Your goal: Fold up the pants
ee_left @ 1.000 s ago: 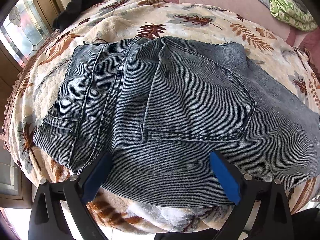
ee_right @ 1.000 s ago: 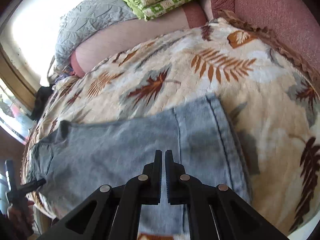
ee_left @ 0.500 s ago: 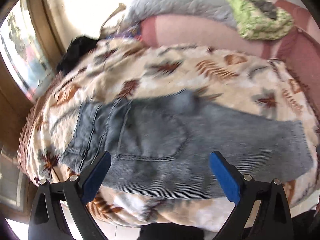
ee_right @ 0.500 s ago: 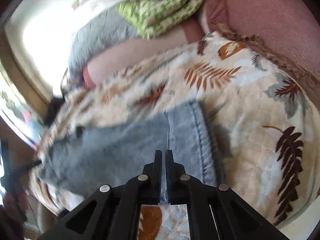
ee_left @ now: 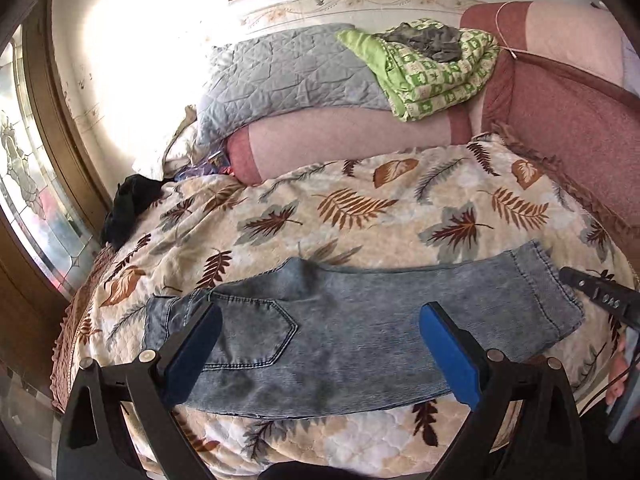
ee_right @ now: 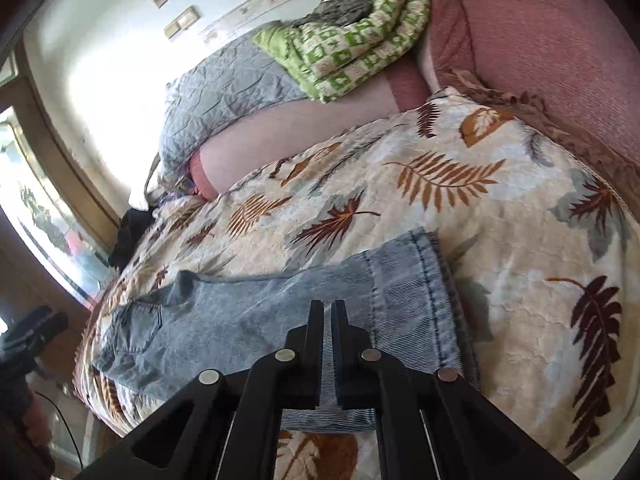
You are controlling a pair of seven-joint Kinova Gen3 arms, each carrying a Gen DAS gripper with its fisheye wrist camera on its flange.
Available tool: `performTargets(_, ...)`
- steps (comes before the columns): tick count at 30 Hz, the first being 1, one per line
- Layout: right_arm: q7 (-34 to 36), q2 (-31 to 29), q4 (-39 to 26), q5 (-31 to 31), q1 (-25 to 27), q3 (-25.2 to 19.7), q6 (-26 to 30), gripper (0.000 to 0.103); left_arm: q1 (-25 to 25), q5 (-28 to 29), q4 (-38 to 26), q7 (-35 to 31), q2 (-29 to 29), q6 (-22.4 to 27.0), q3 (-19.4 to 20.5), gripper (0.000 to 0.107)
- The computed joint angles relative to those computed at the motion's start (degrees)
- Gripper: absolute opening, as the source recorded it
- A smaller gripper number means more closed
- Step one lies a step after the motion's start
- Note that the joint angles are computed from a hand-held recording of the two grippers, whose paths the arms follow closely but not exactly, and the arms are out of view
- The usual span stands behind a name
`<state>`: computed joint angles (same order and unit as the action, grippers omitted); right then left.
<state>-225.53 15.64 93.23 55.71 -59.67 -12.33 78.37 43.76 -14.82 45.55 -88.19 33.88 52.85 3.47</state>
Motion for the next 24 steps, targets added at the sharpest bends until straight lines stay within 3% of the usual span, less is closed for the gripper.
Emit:
performTargets(3,4.5,1.3,-2.0,-1.1,0.8,0.2,-0.7,0.027,1.2,-1.2,-0.1,0.9,0.0,-0.2,-0.7,0.099)
performTargets(5,5.2,1.7,-2.3,-1.2,0.4,0.6,-0.5,0.060,2.0,-2.0,-1.0,1.7,0.6,0.4,-1.2,0.099)
performTargets(24,-1.2,-1.3,2.0,-1.2,-0.7,-1.2,3.6,0.060,6.9,-3.4,-10.8,1.9,6.9,5.9,-2.7,0.099)
